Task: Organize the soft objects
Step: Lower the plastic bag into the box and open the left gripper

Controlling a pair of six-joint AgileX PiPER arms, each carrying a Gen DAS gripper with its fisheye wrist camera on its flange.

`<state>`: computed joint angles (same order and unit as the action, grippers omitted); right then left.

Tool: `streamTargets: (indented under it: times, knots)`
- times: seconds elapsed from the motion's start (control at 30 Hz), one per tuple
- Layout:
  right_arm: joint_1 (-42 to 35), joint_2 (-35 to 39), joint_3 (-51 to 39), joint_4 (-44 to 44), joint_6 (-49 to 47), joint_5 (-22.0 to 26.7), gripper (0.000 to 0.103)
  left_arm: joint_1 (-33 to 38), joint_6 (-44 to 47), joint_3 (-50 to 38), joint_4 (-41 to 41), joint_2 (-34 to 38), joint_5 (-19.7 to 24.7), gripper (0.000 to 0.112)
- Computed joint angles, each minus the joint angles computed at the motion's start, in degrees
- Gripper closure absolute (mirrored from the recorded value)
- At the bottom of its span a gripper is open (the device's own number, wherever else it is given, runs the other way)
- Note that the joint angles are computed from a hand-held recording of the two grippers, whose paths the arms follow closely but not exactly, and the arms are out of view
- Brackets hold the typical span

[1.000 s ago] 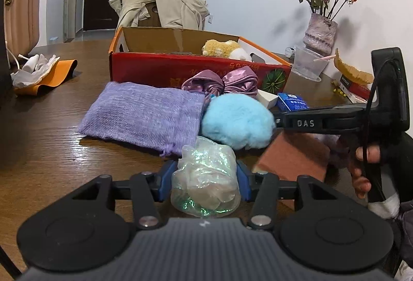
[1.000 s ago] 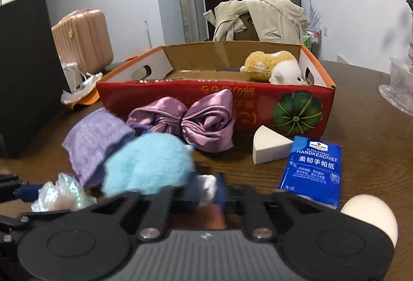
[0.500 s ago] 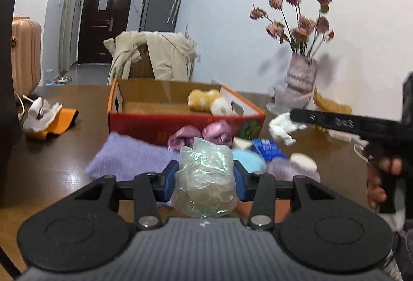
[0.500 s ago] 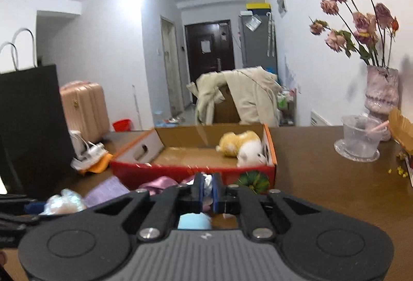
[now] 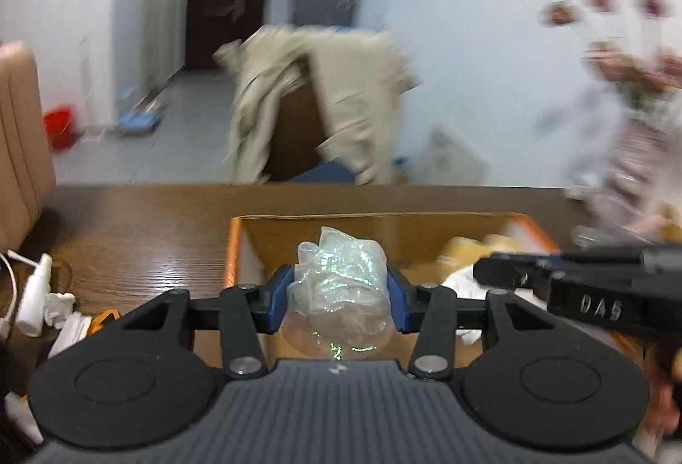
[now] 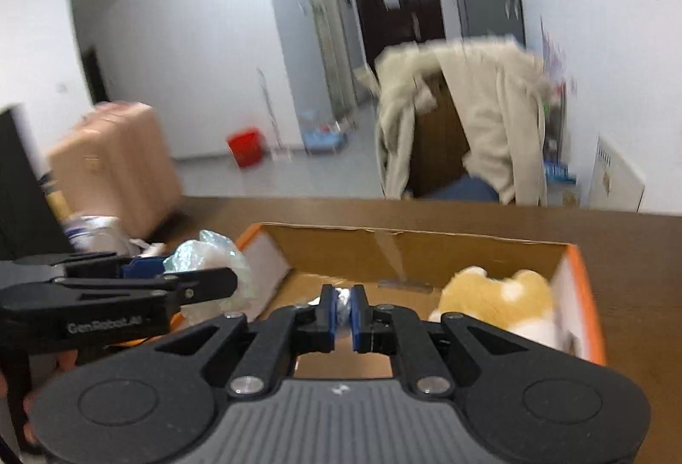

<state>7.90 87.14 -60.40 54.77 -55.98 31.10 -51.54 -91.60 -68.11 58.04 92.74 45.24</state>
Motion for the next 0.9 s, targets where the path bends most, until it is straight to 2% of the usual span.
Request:
streamTargets:
  times: [0.07, 0.1, 0.2, 0.23, 0.27, 0.3, 0.33, 0.43, 0.5, 0.57, 0.6, 0.7, 0.77, 0.83, 0.9]
  knots:
    - [2.3, 9.3, -8.2, -5.2, 8.8, -0.9, 0.096, 6.1, 6.4, -3.7, -4.7, 4.6, -5.0, 0.062]
    - [3.8, 13.0, -11.5, -9.0, 13.7, -2.7, 0.096, 8.0, 9.1, -5.6, -6.8, 7.1, -5.8, 0.060]
    - [6.9, 19.3, -16.6, -19.6, 25.5, -7.1, 0.085, 9.6, 14.3, -10.3, -10.9, 12.0, -2.5, 0.055]
    - [6.7, 20.7, -18.0, -21.0, 28.3, -5.9, 0.081, 9.9, 13.4, -9.5, -10.2, 11.3, -3.6, 0.044]
    - [6.1, 21.2, -18.5, -20.0, 28.9, -5.3, 0.077, 9.7, 10.4, -7.8, -7.2, 10.2, -5.2, 0.036]
    - [5.5, 21.1, -17.9, -17.4, 27.1, -5.6, 0.063, 9.1, 7.7, -6.6, -4.3, 9.8, -5.3, 0.029]
    - [5.1, 20.7, -17.0, -15.8, 26.5, -6.2, 0.050, 9.0, 7.1, -6.1, -3.4, 9.5, -5.5, 0.030]
    - [4.8, 19.8, -15.6, -17.4, 28.6, -7.2, 0.048, 9.0, 5.6, -5.9, -1.8, 9.7, -6.1, 0.034]
    - [4.6, 17.6, -12.8, -14.8, 26.4, -8.4, 0.048, 8.6, 4.1, -5.7, 0.1, 9.4, -6.1, 0.034]
    - [4.7, 14.5, -9.6, -11.2, 21.5, -11.2, 0.048, 6.7, 3.0, -4.7, 0.7, 7.5, -4.4, 0.034]
    - [5.0, 12.6, -8.5, -12.2, 21.7, -11.9, 0.048, 5.3, 1.8, -3.7, 1.8, 5.6, -3.4, 0.034]
    - [4.1, 5.9, -6.2, -14.2, 21.8, -11.0, 0.047, 1.0, 1.6, -3.2, 2.4, 1.1, 2.3, 0.033]
    - [2.6, 0.5, -4.1, -12.0, 18.6, -9.8, 0.046, -3.3, 0.8, -2.4, 3.7, -2.4, 7.0, 0.032]
    - [-1.0, -6.7, 0.4, -3.7, 9.8, -7.9, 0.037, -10.4, -2.9, 0.1, 7.4, -6.4, 13.2, 0.029]
    - [-6.4, -14.7, 5.0, 2.1, 3.1, -2.3, 0.032, -19.2, -7.5, 2.8, 11.2, -9.3, 20.5, 0.026]
